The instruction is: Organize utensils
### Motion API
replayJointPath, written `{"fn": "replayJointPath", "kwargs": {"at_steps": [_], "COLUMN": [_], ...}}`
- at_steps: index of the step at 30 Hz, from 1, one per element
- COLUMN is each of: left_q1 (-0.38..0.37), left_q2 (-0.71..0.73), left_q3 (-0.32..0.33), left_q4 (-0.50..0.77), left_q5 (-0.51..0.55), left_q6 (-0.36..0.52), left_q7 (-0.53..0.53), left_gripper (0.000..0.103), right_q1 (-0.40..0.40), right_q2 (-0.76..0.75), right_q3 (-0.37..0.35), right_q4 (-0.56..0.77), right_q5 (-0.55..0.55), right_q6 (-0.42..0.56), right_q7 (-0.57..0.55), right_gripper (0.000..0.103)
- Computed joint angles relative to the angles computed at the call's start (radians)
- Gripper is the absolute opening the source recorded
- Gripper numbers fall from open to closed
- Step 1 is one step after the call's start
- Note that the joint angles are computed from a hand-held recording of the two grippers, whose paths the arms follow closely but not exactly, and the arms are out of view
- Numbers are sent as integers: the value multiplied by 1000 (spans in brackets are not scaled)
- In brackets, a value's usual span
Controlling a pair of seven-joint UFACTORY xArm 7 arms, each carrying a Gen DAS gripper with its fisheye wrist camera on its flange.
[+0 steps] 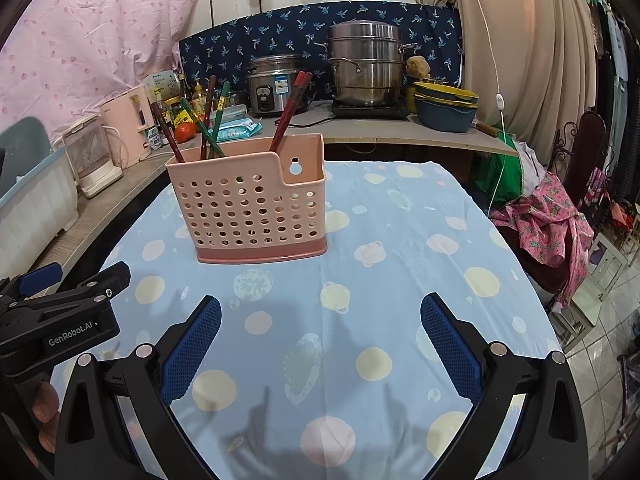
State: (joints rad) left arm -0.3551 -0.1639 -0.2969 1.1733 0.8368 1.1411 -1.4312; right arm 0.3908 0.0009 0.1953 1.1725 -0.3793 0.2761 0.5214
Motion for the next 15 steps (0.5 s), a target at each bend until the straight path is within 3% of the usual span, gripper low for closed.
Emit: {"fn": "replayJointPath", "kwargs": {"at_steps": [15], "left_q1": [-13], "left_q2": [12], "left_q3": [-2], "left_q4": [8], "left_q5": [14], "left_q6": [5], "left_q7": [-2], "left_gripper": [96], "right_q1": [-2], "right_q2": [0], "right_q3": [-1], "right_q4": [-10], "right_q5": [0], "right_q6": [3], "right_q7": [8], "right_gripper": [96]}}
